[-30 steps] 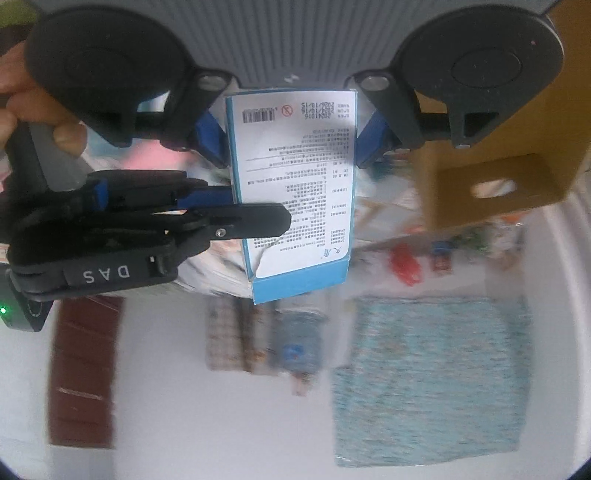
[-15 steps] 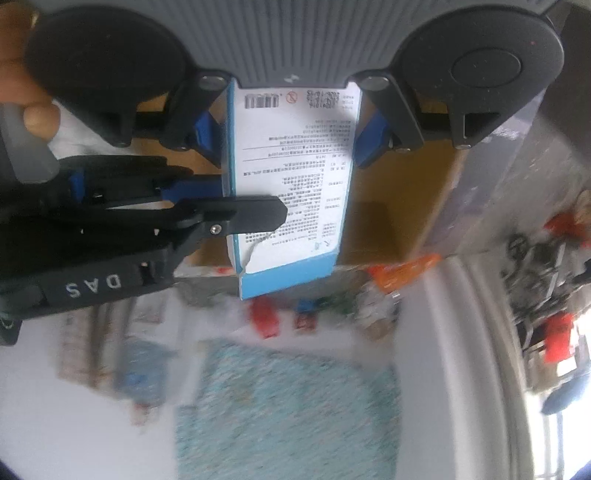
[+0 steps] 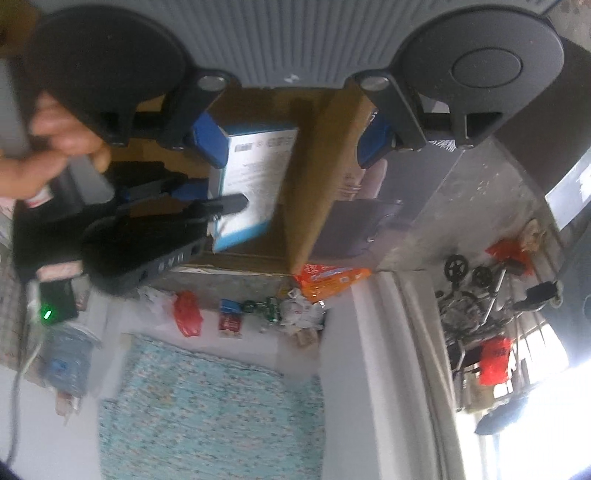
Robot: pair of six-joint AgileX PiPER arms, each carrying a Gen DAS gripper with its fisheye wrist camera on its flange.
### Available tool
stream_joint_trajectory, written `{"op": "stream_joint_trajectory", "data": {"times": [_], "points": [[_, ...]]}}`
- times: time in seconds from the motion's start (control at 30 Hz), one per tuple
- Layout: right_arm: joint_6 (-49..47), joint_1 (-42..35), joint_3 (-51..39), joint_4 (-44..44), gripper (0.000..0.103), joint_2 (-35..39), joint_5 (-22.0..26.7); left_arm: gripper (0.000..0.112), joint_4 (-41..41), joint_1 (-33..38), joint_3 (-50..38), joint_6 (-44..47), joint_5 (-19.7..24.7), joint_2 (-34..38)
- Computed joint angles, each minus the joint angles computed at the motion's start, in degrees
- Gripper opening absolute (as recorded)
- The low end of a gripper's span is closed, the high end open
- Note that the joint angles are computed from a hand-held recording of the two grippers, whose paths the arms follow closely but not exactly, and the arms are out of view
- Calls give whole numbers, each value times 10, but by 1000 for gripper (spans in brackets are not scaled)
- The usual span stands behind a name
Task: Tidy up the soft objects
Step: 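Carry the medicine box into the cardboard box and open the right tool, then reach the right tool to the pink plush toy and grasp it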
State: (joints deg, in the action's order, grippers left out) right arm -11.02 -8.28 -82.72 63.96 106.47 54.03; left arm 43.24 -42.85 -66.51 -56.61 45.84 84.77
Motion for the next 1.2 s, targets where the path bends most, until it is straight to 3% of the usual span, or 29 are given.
{"op": "stream_joint_trajectory", "data": {"times": [0.2, 0.33, 0.57, 0.63, 0.77, 0.9, 1.07, 1.2], "points": [[46, 34, -39, -53, 19, 67, -39, 78, 7, 6, 25, -15, -14, -13], [32, 40, -35, -30, 19, 81, -63, 78, 8, 12, 35, -21, -29, -20], [70, 59, -44, -99, 33, 86, -91, 78, 6, 11, 44, -24, -41, -22], [86, 66, -63, -126, 40, 88, -79, 78, 6, 7, 45, -25, -39, -22], [121, 74, -61, -164, 87, 62, -84, 80, 12, -6, 51, -35, -29, -35], [170, 85, -51, -247, 89, 15, -98, 82, 21, -28, 55, -50, -15, -55], [68, 27, 20, -130, 89, -76, -71, 84, 35, -82, 69, -80, 4, -102], [-94, -94, 156, 37, 89, -222, 20, 92, 82, -166, 100, -148, 7, -154]]}}
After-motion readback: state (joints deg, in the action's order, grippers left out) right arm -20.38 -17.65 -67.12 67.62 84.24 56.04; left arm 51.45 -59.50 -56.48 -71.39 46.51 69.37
